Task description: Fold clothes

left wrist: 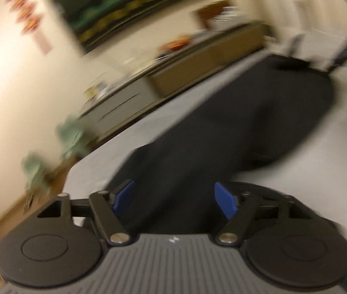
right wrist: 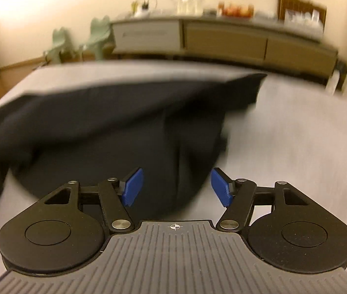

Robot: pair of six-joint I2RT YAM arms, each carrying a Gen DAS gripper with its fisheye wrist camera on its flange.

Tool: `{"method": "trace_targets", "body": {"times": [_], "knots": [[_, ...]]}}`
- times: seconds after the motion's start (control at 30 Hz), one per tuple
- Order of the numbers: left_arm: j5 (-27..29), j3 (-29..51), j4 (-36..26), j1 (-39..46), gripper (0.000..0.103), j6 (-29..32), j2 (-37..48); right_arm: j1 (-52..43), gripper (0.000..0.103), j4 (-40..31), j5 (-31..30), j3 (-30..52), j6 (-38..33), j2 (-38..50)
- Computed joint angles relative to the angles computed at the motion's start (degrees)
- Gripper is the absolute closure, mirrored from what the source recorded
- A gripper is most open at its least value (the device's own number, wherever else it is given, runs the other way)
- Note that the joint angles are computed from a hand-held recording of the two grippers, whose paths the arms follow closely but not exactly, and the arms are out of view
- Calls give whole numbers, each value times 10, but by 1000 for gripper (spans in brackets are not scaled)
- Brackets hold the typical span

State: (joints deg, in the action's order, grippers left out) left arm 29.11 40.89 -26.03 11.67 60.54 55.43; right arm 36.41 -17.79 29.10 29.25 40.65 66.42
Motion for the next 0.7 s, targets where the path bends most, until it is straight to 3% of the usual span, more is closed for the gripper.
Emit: {"method": "trace_targets", "body": {"times": [0.1,0.23,0.27,0.3,0.33,0.37,0.4,0.43,0.47,0.53,0.6,0.7], "knots": [[-41,-70,-62,-71,13,35,-103,4,36,16,-13,-9,38,38],[-191,-158,-10,-194,11,-21,-167,-9,35,145,-20,-27,43,82],[-212,-171,15,-207,3,-37,-167,-1,36,185,-14,-32,44,108],[-234,-184,41,-222,1,-52,-165,-2,43,211,-15,-28,24,125],[-241,-179,54,-214,3,-58,-155,12,76,204,-1,-14,17,141],[-242,-169,63,-200,30,-61,-142,21,96,184,9,3,14,154],[-245,-158,72,-187,73,-65,-129,22,99,181,6,7,11,151],[-248,-148,81,-175,89,-69,-115,34,100,176,26,-2,17,126],[-252,-137,90,-164,94,-75,-101,46,100,170,48,-9,23,101],[-220,-94,93,-96,95,-99,-80,65,100,139,101,-19,24,18],[-136,-5,82,31,96,-167,-43,91,100,61,182,-13,29,-100],[39,107,20,223,96,-201,18,157,100,-138,327,29,92,-270]]}}
